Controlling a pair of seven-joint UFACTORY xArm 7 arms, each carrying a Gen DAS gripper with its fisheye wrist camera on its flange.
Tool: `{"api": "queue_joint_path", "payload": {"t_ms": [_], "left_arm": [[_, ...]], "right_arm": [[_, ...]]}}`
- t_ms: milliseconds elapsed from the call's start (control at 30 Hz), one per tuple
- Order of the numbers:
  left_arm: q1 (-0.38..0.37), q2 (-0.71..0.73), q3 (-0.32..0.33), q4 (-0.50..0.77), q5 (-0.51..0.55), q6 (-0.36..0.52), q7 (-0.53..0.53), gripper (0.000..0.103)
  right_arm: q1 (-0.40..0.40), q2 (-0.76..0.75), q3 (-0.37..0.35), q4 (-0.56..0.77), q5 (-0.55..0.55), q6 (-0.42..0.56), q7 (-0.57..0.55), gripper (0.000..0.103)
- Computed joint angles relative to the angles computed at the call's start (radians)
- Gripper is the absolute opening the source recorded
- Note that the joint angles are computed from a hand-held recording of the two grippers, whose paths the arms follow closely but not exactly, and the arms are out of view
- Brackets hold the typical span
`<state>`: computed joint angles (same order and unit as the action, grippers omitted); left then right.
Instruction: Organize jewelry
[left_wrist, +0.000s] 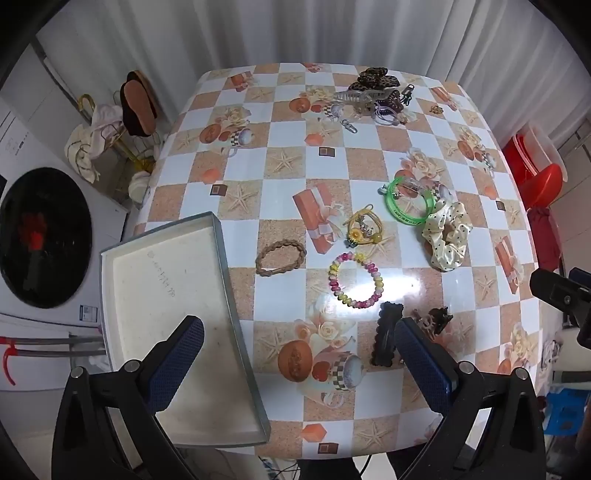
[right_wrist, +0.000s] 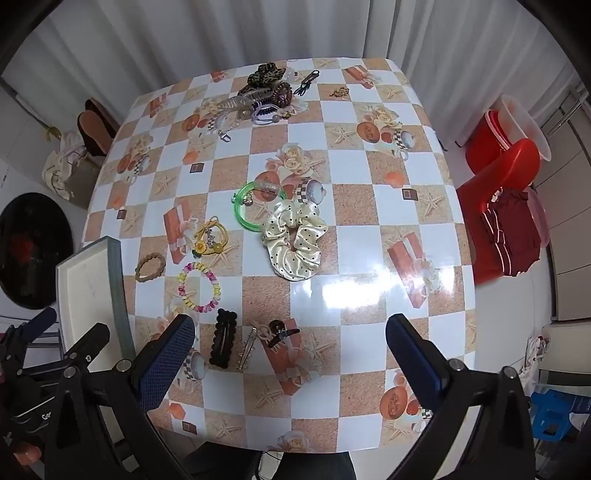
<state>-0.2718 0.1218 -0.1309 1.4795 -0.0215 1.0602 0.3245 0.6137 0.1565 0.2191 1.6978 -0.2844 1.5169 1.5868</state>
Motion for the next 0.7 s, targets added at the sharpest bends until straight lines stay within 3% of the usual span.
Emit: {"api": "queue_joint_path", "payload": {"t_ms": [200, 267, 700], "left_arm": [[-0.004, 0.019, -0.003, 0.045, -0.022, 0.069, -0.008, 0.103], [0.006, -0.001, 0.001, 0.008, -0.043, 0.04, 0.0, 0.103], [0.006, 0.004, 0.001, 0.017, -0.033, 0.047, 0.0, 0.103]], "right_arm": [[-0.001, 0.001, -0.001, 0.008, 0.003, -0.001, -0.003, 0.103], [0.0, 0.004, -0.001, 0.016, 0.004, 0.006, -0.004, 0.103], [0.007, 0.015, -0.005, 0.034, -0.004, 0.014, -0.003, 0.103]]}}
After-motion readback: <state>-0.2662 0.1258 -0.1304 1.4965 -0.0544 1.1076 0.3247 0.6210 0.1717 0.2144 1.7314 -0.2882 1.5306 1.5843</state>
